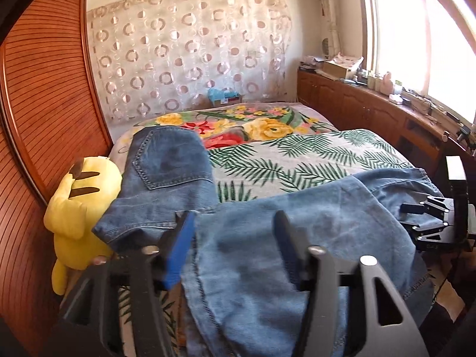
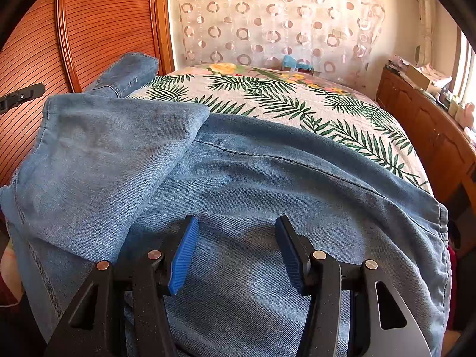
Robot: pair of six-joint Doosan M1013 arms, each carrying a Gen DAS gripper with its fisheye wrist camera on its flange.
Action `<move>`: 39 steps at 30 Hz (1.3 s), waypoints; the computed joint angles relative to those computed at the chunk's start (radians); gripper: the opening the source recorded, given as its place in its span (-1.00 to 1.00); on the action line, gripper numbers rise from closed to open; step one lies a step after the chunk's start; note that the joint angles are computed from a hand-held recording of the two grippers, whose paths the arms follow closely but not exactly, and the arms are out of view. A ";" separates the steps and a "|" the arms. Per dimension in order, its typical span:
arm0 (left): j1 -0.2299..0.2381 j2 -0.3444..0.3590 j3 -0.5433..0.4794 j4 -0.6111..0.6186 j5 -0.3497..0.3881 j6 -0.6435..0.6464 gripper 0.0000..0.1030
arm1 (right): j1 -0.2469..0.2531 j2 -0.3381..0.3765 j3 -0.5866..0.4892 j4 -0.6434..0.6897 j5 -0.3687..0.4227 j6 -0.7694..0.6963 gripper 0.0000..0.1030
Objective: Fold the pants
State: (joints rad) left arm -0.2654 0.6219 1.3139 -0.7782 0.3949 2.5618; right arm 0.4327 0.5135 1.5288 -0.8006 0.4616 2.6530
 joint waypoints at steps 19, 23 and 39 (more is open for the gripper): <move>-0.049 -0.037 0.110 -0.098 0.038 0.079 0.70 | 0.000 0.003 -0.003 0.001 0.001 -0.002 0.08; -0.049 -0.029 0.111 -0.107 0.057 0.068 0.70 | 0.003 0.006 -0.007 0.002 0.009 -0.006 0.08; -0.066 -0.027 0.150 -0.121 0.064 0.086 0.70 | 0.009 -0.148 0.201 -0.297 0.043 0.388 0.08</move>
State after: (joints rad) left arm -0.3310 0.5948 1.4641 -0.8997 0.4592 2.6473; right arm 0.4416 0.3655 1.7294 -1.0975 0.5046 3.0408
